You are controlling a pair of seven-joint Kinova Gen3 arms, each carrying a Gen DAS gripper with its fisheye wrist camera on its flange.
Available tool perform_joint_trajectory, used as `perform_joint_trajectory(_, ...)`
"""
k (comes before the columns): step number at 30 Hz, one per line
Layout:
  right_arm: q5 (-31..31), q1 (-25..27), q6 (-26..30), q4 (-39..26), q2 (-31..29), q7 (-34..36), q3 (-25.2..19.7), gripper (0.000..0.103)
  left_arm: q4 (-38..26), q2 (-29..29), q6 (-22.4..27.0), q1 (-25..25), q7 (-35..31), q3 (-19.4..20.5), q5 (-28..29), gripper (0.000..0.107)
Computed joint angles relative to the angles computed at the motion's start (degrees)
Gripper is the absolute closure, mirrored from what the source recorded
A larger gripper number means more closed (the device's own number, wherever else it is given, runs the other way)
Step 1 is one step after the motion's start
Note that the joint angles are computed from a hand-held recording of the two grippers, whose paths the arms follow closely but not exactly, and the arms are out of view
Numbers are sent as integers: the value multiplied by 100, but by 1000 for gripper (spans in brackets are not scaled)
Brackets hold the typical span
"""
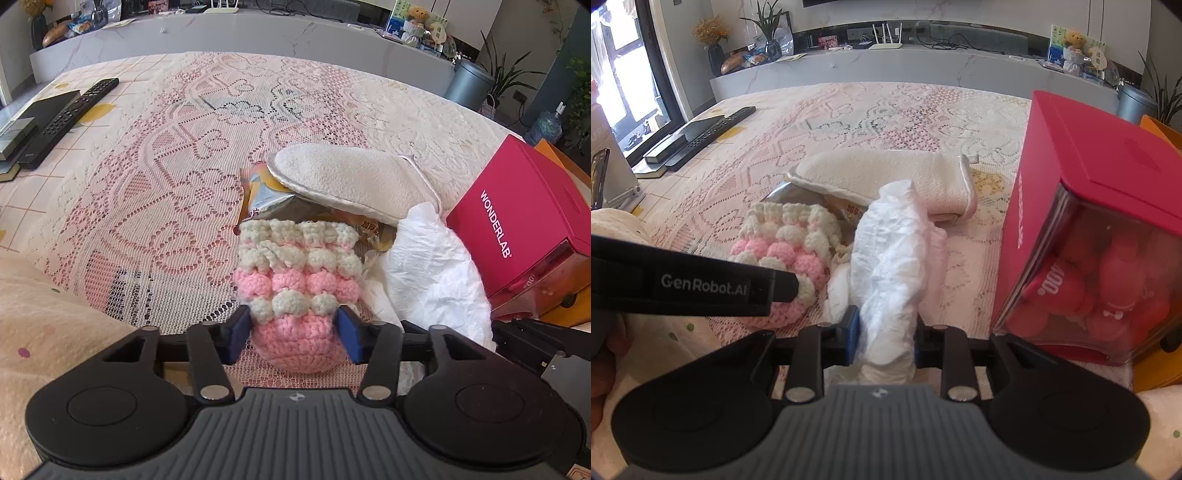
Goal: Organize soft objects
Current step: 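Grasp the pink crocheted pouch with the left tool while the right tool holds the white plastic, then carry the pink pouch and white plastic with both tools over the white box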
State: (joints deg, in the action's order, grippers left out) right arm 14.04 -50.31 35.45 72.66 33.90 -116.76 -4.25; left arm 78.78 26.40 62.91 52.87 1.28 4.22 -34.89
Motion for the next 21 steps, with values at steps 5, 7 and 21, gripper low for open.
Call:
perform_joint_trajectory(5,23,-19,-8,17,-9,-9,17,76,91,-58,-25,110,214,-37,-154,75)
perform_joint_trajectory(7,41,-33,-52,60,-36,-42,35,78,196,-122,-105,163,370,-47,-272,77)
perform_joint_trajectory(21,460,-259,-899,955,-831,-483,243,89,567,-422,120,696,1608,136,-1397,78)
